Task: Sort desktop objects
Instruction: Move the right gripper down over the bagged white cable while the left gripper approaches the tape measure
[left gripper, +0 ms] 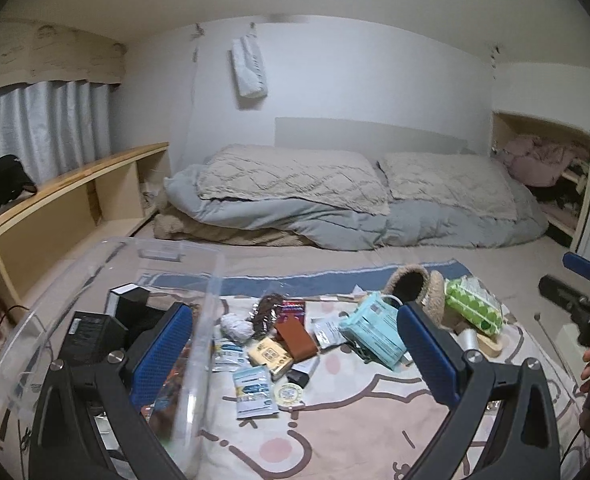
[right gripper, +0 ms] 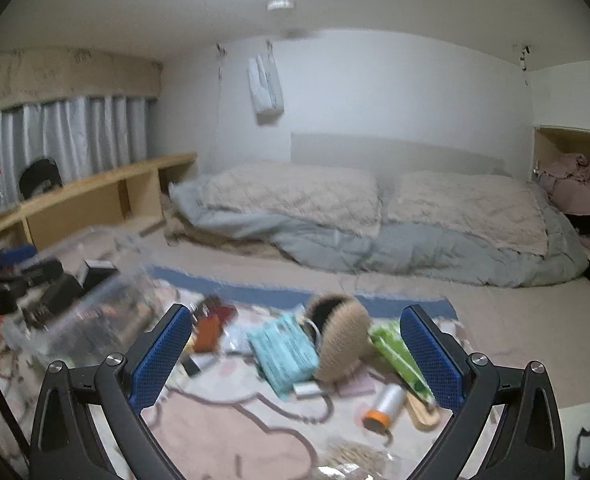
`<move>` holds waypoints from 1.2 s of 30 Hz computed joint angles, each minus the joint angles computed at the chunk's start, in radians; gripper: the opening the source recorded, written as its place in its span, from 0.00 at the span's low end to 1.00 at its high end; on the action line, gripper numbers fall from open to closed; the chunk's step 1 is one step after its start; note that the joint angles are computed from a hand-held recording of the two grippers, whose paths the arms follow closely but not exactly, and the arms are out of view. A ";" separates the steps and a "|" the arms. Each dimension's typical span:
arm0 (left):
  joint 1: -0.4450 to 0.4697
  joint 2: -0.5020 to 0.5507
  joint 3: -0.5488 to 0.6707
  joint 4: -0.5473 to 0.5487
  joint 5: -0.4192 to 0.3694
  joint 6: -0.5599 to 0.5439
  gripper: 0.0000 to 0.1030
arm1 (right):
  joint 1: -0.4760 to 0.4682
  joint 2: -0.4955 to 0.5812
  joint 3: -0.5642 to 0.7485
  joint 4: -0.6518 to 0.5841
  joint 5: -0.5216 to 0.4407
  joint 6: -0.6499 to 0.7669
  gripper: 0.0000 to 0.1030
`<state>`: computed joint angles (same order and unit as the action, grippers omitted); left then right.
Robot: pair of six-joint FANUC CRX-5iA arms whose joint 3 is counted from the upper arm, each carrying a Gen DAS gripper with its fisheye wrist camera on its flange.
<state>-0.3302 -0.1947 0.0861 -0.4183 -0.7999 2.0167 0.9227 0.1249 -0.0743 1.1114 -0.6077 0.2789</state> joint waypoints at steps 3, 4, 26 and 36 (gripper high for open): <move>-0.015 0.027 0.012 0.008 0.003 -0.025 1.00 | -0.007 0.006 0.005 -0.071 -0.029 0.062 1.00; -0.021 0.035 0.017 0.006 0.002 -0.027 1.00 | -0.014 0.003 -0.002 -0.086 -0.023 0.068 1.00; -0.044 0.176 0.082 -0.012 -0.034 -0.051 1.00 | -0.095 0.199 0.207 -0.583 -0.313 0.385 1.00; 0.040 0.237 0.064 0.144 -0.022 -0.130 1.00 | -0.149 0.309 0.356 -0.834 -0.449 0.493 0.79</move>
